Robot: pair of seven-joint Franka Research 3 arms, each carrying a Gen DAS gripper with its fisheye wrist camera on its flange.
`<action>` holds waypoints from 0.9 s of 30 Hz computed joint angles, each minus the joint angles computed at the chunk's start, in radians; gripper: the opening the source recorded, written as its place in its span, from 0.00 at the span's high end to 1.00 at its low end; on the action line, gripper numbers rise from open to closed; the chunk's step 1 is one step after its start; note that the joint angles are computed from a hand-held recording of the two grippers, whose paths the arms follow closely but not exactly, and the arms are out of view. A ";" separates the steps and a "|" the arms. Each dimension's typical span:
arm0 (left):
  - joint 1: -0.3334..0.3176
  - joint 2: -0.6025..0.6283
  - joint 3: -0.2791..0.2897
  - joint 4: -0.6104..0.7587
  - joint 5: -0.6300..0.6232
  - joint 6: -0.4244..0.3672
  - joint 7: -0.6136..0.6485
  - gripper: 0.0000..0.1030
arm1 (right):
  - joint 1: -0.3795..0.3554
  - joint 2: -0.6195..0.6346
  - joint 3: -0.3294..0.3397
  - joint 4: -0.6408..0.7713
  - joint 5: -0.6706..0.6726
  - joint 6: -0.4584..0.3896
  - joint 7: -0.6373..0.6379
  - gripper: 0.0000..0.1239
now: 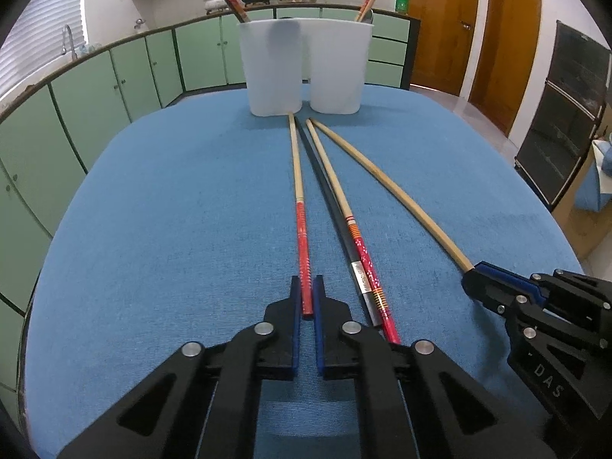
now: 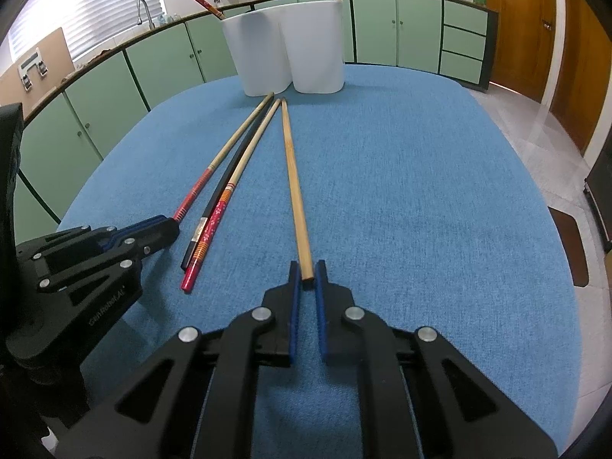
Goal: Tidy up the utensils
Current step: 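Grasp a red-patterned chopstick with the left tool, then lift both chopsticks and lower them into the white holder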
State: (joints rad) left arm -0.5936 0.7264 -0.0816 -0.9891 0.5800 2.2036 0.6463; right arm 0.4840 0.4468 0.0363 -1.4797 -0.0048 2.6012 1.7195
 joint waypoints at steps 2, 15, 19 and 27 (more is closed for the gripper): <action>0.002 -0.016 0.003 -0.027 0.005 0.019 -0.018 0.94 | 0.002 -0.004 -0.002 -0.005 -0.004 0.006 0.002 0.95; -0.009 -0.208 0.014 -0.208 0.196 0.120 -0.170 0.95 | -0.030 -0.084 0.028 -0.050 0.053 0.107 -0.068 0.95; -0.004 -0.232 0.016 -0.196 0.265 0.145 -0.196 0.95 | -0.041 -0.093 0.038 -0.014 0.083 0.121 -0.103 0.95; 0.024 -0.173 0.017 -0.040 0.265 0.190 -0.130 0.95 | -0.061 -0.036 0.058 0.175 0.149 0.077 -0.192 0.95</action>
